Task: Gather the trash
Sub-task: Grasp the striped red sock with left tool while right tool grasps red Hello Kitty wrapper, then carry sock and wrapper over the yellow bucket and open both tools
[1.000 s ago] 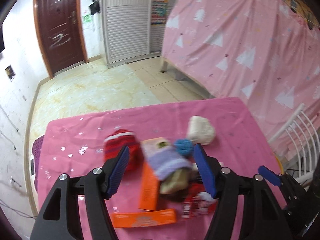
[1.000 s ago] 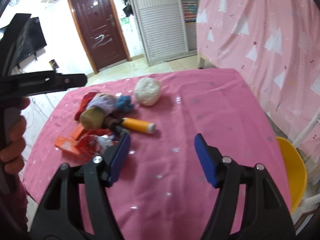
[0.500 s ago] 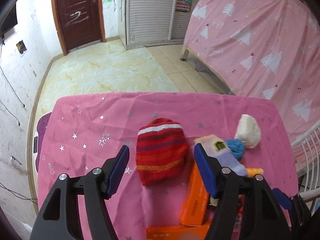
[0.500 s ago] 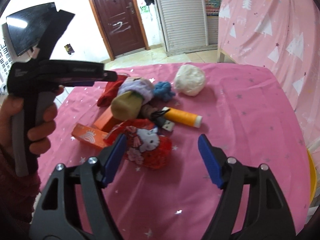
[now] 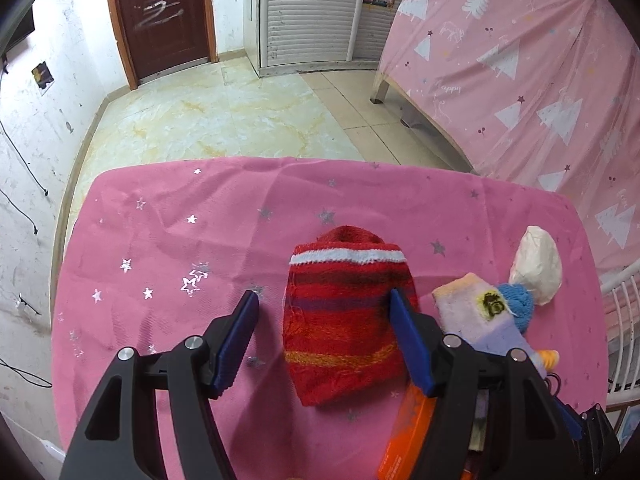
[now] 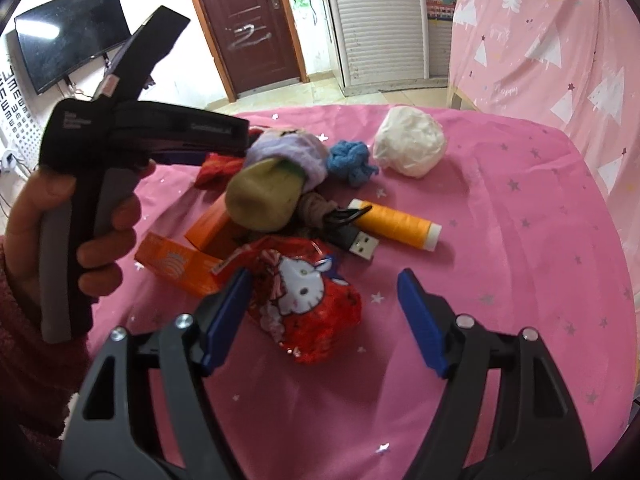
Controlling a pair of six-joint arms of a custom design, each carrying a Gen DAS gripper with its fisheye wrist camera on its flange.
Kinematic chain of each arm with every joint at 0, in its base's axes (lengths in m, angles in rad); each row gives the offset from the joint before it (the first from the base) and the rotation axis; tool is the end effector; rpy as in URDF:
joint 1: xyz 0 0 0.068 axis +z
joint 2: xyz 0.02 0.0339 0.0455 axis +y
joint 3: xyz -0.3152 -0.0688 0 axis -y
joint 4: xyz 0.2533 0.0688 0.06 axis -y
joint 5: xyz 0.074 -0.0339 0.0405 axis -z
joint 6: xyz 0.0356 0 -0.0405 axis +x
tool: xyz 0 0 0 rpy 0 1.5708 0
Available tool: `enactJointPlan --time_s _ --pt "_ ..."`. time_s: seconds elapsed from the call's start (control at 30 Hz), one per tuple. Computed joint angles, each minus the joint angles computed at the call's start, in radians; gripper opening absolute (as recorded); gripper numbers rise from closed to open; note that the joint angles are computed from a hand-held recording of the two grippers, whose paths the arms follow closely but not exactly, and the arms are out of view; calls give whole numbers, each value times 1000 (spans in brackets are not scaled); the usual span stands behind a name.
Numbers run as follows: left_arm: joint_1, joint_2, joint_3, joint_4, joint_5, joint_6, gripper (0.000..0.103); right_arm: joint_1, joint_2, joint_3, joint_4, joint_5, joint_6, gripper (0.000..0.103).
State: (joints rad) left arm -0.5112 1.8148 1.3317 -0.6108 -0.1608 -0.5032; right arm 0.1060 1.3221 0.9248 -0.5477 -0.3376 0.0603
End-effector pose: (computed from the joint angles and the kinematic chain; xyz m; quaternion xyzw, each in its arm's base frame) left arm 0.3503 -0.1900 0.2579 -0.0151 0.9686 -0.0461 0.2437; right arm 0.2595 0.0395 0.2891 -0.0731 0.9365 0.1845 0.2891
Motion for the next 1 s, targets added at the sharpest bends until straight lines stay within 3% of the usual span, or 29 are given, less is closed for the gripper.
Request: enactJointPlan --time_s 0.1,0.13,0.17,0.27,0.47,1.0 --pt "-11 4 -1 6 -25 8 61 10 12 5 1 3 3 68" --pt "-14 4 -1 6 -33 10 61 14 16 7 0 4 1 61" --pt "-18 4 -1 7 -42 13 55 24 13 7 1 22 0 51" --pt "-31 2 2 7 -40 13 34 36 7 9 -5 43 -8 35" --pt "-54 -13 -4 -8 -77 -5 15 43 -23 -3 -9 54 -7 32" --pt "-124 -146 -4 -97 -160 -77 12 -91 -172 -55 -57 -14 -44 32"
